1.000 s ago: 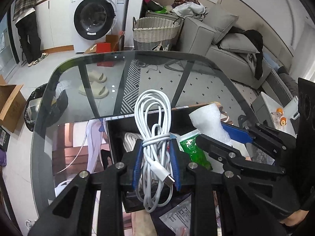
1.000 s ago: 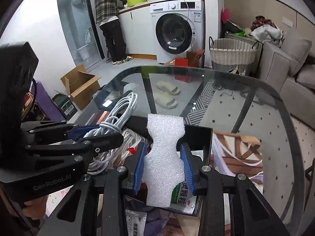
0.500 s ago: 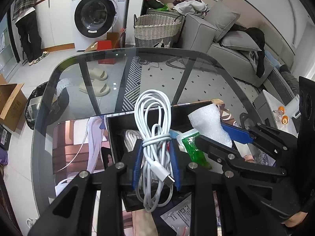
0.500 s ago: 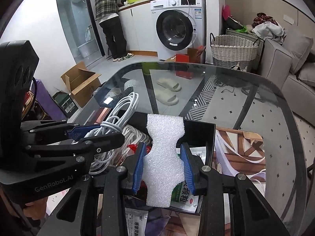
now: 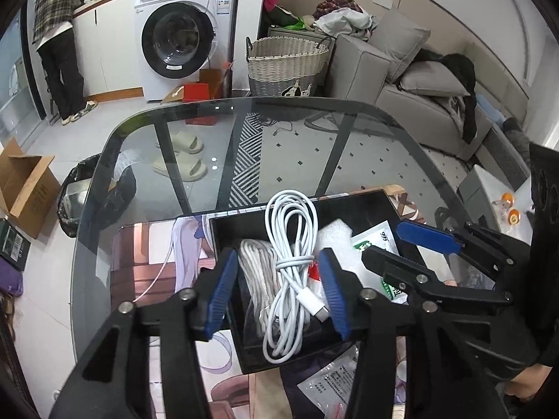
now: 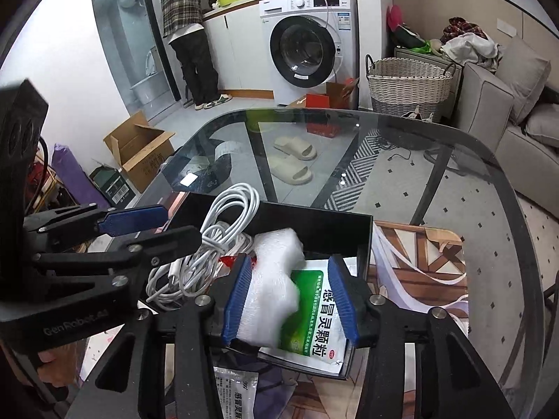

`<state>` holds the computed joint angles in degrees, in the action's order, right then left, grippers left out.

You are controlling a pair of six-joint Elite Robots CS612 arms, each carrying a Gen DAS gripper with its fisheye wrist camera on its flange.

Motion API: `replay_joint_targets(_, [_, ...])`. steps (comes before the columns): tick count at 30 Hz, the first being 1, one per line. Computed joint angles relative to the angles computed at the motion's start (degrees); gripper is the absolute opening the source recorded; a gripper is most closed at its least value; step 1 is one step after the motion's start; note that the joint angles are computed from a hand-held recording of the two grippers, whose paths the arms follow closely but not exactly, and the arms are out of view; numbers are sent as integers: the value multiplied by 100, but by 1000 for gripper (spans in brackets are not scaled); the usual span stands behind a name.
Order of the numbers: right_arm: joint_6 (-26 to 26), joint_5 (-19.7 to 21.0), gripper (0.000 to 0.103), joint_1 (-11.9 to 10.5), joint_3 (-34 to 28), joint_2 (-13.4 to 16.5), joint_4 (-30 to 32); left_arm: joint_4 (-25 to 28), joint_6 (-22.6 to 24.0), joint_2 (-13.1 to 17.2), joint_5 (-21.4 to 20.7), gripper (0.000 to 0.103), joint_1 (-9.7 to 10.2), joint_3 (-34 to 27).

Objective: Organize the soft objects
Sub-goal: 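Carry the foam and cable over the black box and open both grippers, then grasp the white medicine sachet with the right gripper while the left grasps the bagged rope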

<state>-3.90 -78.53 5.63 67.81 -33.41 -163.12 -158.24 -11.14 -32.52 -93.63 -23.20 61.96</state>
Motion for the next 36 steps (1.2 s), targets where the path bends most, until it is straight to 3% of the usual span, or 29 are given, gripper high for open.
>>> replay_joint_targets(6, [5, 114, 48, -12, 108, -70, -105, -199, 12, -124, -134, 50, 9, 179])
replay_joint_targets(15, [-318, 268, 48, -38, 681, -445, -508, -467, 342, -610, -480, 56, 3, 953])
replay_joint_targets(19, [-802, 489, 49, -40, 1114, -720, -421, -453, 589, -821, -370, 74, -71, 1424])
replay_joint_targets(21, [-997, 525, 49, -42, 1297, -810, -383, -294, 645, -863, -420, 74, -80, 1538])
replay_joint_targets(27, [-2135, 901, 49, -16, 1693, -1001, 653, 572, 800, -888, -536, 74, -79, 1721])
replay_joint_targets(32, [-2523, 612, 49, 66, 1872, -1057, 1145, 998, 904, -978, -896, 74, -102, 1897])
replay_joint_targets(36, [-2862, 580, 48, 19, 1972, -1160, 1638, 1120, 1095, -1129, -952, 74, -159, 2115])
